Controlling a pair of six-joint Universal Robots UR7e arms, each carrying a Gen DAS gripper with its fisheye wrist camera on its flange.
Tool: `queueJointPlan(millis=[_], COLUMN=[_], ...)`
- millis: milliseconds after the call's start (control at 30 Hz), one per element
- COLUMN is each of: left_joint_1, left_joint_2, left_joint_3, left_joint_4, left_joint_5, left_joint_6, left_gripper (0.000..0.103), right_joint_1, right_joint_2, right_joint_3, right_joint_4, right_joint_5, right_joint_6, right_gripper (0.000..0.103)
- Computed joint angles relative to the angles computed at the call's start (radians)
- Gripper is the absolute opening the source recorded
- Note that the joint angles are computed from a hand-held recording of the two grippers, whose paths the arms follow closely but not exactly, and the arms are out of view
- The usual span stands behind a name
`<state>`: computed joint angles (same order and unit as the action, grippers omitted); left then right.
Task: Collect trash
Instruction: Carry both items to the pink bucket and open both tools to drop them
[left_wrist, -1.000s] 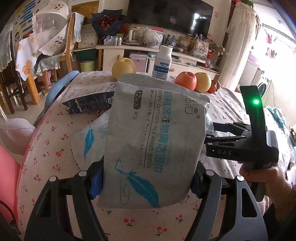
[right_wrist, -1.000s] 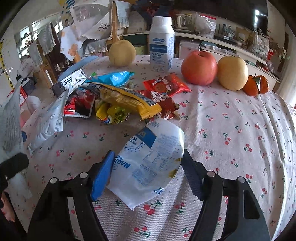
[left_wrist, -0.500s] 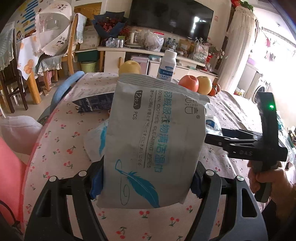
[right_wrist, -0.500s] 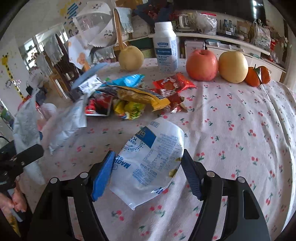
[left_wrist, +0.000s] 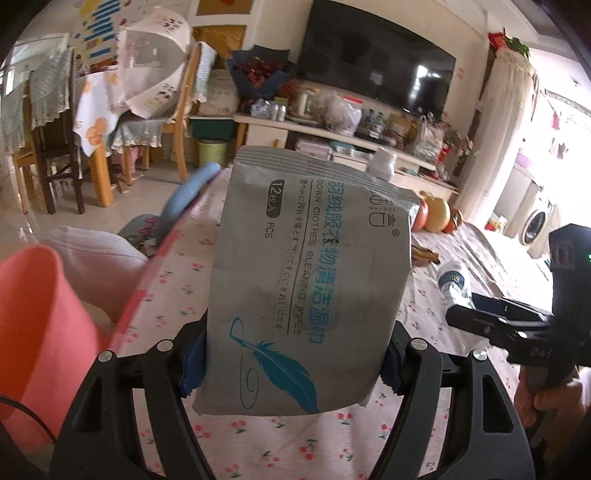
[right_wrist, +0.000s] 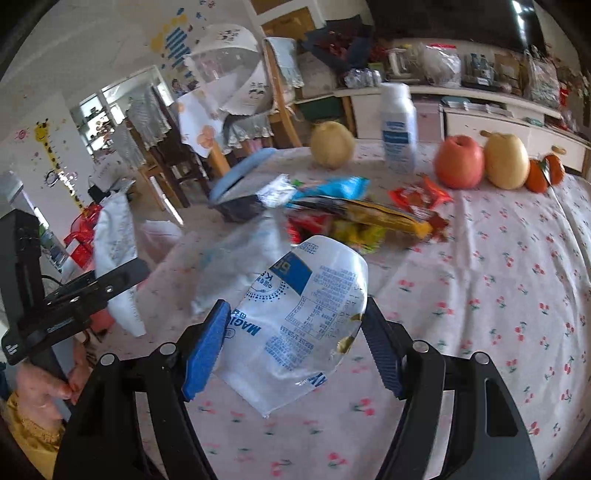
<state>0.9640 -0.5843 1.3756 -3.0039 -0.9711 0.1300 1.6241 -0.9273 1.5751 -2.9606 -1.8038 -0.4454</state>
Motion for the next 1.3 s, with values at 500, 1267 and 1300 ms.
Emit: queueJointPlan(millis=[500, 1267, 1300], left_joint_1=[0.028, 0.12, 0.12], left_joint_2=[-0.103, -0.194, -0.198], left_joint_3=[0.064, 0.069, 0.078], left_joint_4=[-0.189, -0.015, -0.017], left_joint_5=[0.293, 0.551, 0.55], left_joint_6=[-0.036, -0.33, -0.334], left_gripper=[0.073, 0.078, 0.08], right_joint_1=[0.168, 0.256, 0.252], right_joint_2=[0.208, 0.613, 0.609], right_joint_3=[-0.208, -0.744, -0.737], right_joint_4=[0.121, 0.445, 0.43], right_joint_5=[0.062, 0.077, 0.084], right_joint_6=[-0.045, -0.046, -0.036], right_gripper=[0.072, 0.084, 0.088])
